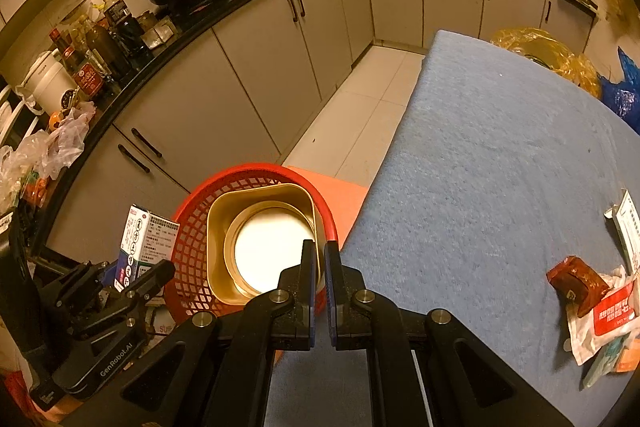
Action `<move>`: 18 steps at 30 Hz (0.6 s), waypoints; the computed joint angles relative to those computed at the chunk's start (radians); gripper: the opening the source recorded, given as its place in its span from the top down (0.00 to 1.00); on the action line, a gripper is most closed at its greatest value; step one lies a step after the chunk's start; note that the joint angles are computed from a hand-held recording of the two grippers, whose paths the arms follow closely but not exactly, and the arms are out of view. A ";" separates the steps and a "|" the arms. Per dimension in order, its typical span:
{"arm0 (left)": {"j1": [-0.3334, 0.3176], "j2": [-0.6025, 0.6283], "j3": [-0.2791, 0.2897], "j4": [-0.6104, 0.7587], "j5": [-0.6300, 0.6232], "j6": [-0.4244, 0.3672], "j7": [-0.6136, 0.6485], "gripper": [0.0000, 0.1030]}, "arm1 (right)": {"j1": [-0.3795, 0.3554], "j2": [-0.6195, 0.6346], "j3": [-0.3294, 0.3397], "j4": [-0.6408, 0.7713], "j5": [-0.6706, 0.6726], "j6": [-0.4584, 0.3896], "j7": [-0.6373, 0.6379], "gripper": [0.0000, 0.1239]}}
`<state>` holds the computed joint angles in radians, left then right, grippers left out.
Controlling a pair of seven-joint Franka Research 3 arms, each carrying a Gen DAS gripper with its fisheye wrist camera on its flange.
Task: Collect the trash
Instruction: 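Carry the tin and medicine box with both tools over the wastebasket, then open both tools to drop the tin and box into the wastebasket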
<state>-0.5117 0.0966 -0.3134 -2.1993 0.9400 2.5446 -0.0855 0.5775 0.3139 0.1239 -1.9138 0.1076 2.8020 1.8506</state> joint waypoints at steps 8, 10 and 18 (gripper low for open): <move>0.006 0.009 0.007 0.001 -0.002 0.024 0.012 0.68 | 0.005 0.028 -0.002 0.035 -0.002 -0.019 0.009 0.96; 0.009 0.011 0.010 0.000 -0.002 0.039 0.015 0.68 | 0.002 0.040 0.002 0.051 0.009 -0.031 0.004 0.96; 0.008 -0.010 0.009 -0.004 0.026 0.029 -0.016 0.38 | 0.007 -0.003 -0.020 0.006 0.007 0.018 0.061 0.80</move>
<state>-0.5036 0.0861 -0.3049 -2.2036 0.9656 2.5732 -0.1020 0.5841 0.3106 0.1037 -1.9080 0.1146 2.8203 1.9111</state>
